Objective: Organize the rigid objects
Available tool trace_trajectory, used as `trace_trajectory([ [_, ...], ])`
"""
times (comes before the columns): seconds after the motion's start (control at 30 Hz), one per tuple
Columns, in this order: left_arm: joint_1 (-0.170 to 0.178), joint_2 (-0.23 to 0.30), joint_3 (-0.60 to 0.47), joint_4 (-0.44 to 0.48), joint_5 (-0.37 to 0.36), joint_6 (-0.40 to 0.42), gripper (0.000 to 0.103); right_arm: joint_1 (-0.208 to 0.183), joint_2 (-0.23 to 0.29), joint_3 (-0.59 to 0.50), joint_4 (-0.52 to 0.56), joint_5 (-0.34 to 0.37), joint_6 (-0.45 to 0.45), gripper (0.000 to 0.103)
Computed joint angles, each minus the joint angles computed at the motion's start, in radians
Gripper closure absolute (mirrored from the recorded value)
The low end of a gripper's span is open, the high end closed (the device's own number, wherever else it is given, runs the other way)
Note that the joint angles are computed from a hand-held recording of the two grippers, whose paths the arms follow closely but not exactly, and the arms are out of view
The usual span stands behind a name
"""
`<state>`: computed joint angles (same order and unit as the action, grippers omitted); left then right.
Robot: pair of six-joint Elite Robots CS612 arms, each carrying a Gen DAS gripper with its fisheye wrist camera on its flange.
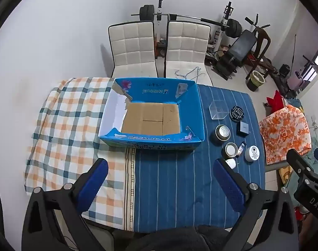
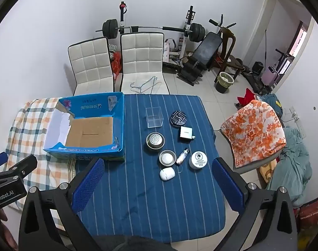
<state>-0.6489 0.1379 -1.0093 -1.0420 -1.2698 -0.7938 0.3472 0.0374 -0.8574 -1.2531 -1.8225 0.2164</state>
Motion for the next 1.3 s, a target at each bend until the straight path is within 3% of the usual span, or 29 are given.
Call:
trace_trajectory([
  [0.6,0.000,-0.004,0.002,-0.006,0.013,0.016,0.000,0.001,0.003,-0.010,-0.018,-0.011,-0.001,0.000],
  [0.73,0.004,-0.014,0.013,-0.010,0.012,0.033,0.000,0.003,-0.026,0.044,-0.043,-0.014,0.008,0.000],
  [1.3,0.003,-0.015,0.012,-0.007,0.019,0.031,0.000,0.005,-0.006,0.006,-0.028,-0.017,0.020,0.000],
])
